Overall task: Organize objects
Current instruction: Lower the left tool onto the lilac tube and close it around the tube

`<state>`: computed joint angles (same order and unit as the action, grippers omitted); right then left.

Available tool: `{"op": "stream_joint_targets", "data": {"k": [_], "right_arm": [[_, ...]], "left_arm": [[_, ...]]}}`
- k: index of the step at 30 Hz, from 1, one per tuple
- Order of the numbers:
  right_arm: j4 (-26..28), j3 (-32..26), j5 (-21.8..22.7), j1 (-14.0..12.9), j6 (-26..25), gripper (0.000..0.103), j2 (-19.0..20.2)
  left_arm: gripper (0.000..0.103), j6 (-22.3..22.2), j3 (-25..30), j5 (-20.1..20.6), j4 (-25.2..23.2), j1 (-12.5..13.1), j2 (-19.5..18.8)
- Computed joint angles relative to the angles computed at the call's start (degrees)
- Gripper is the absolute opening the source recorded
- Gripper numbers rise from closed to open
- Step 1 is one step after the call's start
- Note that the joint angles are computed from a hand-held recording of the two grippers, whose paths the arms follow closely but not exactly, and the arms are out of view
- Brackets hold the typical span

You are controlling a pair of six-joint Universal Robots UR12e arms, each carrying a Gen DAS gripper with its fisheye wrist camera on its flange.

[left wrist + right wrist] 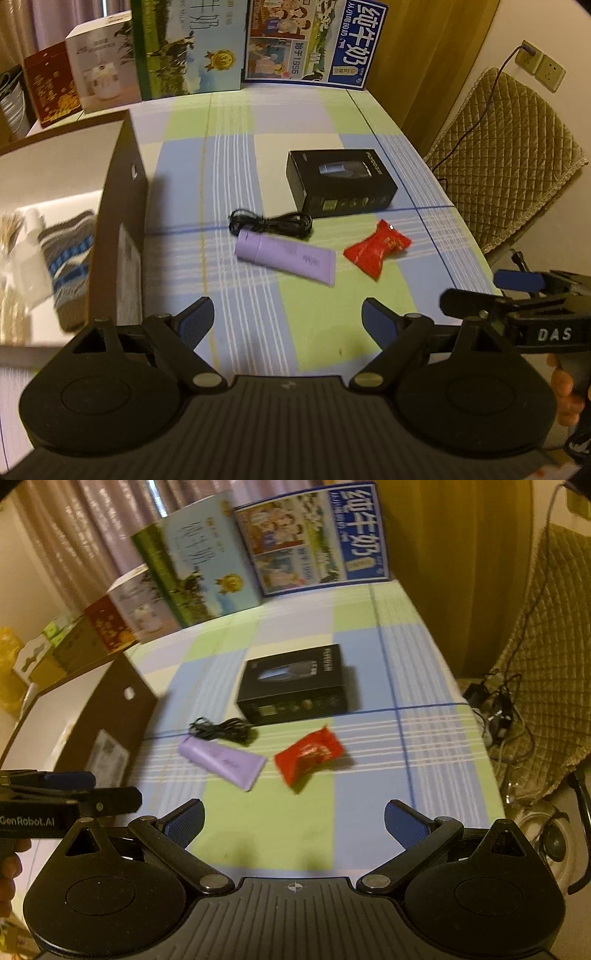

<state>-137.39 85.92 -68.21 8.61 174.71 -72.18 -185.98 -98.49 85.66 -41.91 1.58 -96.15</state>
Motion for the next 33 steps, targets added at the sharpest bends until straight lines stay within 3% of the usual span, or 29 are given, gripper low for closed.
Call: {"op": "stream_joint_targets", "data": {"k": [7,11,25,33], "right_arm": [[0.8,-1.8,-1.9,-0.5,2.3,0.101,2.0],[1.3,-2.7,-2.4,-0.6,3.2,0.101,3.0],[3.0,-5.6,-4.3,-0.8,6.4,0.101,5.6],[4.1,-5.4,-4.7,-1.1,6.9,0.101,5.7]], "left_arm": [[0.082,0.6,4.0,1.1,-1.5,0.0,-4.3],[0.075,1.5,5.9,0.9,-2.7,0.3,-6.3],[0.073,5.2,10.5,-3.1,-5.1,1.7,-11.8],[0.053,5.2,10.4,-4.5,-6.2,2.1,-12.7]]}}
